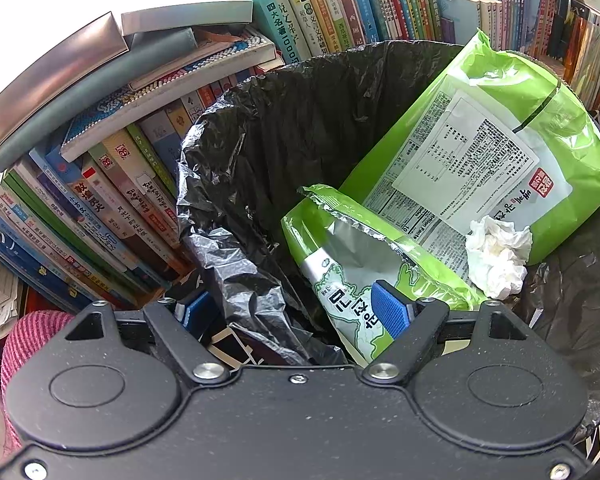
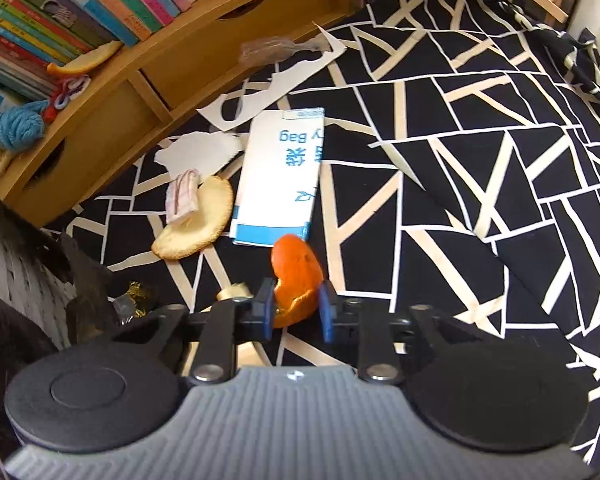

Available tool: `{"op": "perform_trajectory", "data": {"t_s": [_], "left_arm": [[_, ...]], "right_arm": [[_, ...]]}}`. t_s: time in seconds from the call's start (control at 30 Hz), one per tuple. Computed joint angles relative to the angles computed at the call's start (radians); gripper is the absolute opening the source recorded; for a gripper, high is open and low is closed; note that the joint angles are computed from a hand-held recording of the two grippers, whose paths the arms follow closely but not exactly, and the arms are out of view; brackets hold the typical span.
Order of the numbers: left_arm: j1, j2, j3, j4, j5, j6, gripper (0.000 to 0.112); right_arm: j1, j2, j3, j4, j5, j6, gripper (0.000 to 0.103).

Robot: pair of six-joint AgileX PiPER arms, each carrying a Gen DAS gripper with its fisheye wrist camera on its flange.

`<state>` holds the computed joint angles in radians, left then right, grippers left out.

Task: Collect trash
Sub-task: 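Lower the right gripper to the cloth and grasp the orange peel, then carry the orange peel toward the black bag with the right gripper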

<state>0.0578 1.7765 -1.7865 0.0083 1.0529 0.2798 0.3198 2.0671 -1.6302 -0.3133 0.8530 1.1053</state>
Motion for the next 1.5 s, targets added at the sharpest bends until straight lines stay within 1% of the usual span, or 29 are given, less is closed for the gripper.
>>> {"op": "perform_trajectory", "data": {"t_s": [0.1,0.2,0.4,0.6,0.73,0.87,0.93,1.0,1.03,1.17,1.2,1.4,1.5], "left_arm": [[0.000,0.001,-0.002,0.000,0.001,0.000,0.081],[-0.001,0.000,-0.001,0.002,0.000,-0.004,0.081],[0.005,0.002,-0.004,-0.002,0.001,0.001,0.081],[0.007,0.000,-0.001,-0.003,0.000,0.002,0.081],[0.007,-0.001,0.001,-0.003,-0.001,0.001,0.081],[0.007,-0.001,0.002,-0.003,-0.002,0.001,0.081],[0.007,-0.001,0.001,-0.004,0.001,0.002,0.081],[0.009,0.001,-0.003,-0.007,0.004,0.003,0.081],[0.009,0.002,-0.003,-0.008,0.004,0.003,0.081],[0.007,0.003,-0.003,-0.005,0.002,0.000,0.081],[0.006,0.003,-0.004,-0.003,0.001,-0.002,0.081],[0.003,0.000,0.002,0.001,-0.003,-0.009,0.081],[0.003,0.000,0.002,0.001,-0.004,-0.008,0.081]], "right_arm": [[0.000,-0.008,-0.002,-0.007,0.003,0.007,0.023],[0.004,-0.015,-0.018,-0.019,0.022,0.015,0.011],[0.003,-0.047,-0.043,-0.032,0.041,0.032,0.010],[0.016,-0.076,-0.079,-0.080,0.088,0.056,0.010],[0.025,-0.109,-0.080,-0.100,0.085,0.071,0.010],[0.049,-0.146,-0.072,-0.146,0.067,0.096,0.010],[0.063,-0.173,-0.060,-0.169,0.044,0.110,0.010],[0.082,-0.199,-0.054,-0.205,0.029,0.121,0.010],[0.097,-0.207,-0.059,-0.236,0.035,0.131,0.010],[0.175,-0.216,-0.103,-0.400,0.120,0.183,0.010],[0.189,-0.221,-0.106,-0.432,0.128,0.193,0.010],[0.218,-0.264,-0.089,-0.487,0.097,0.219,0.010],[0.237,-0.269,-0.095,-0.511,0.099,0.229,0.010]]}}
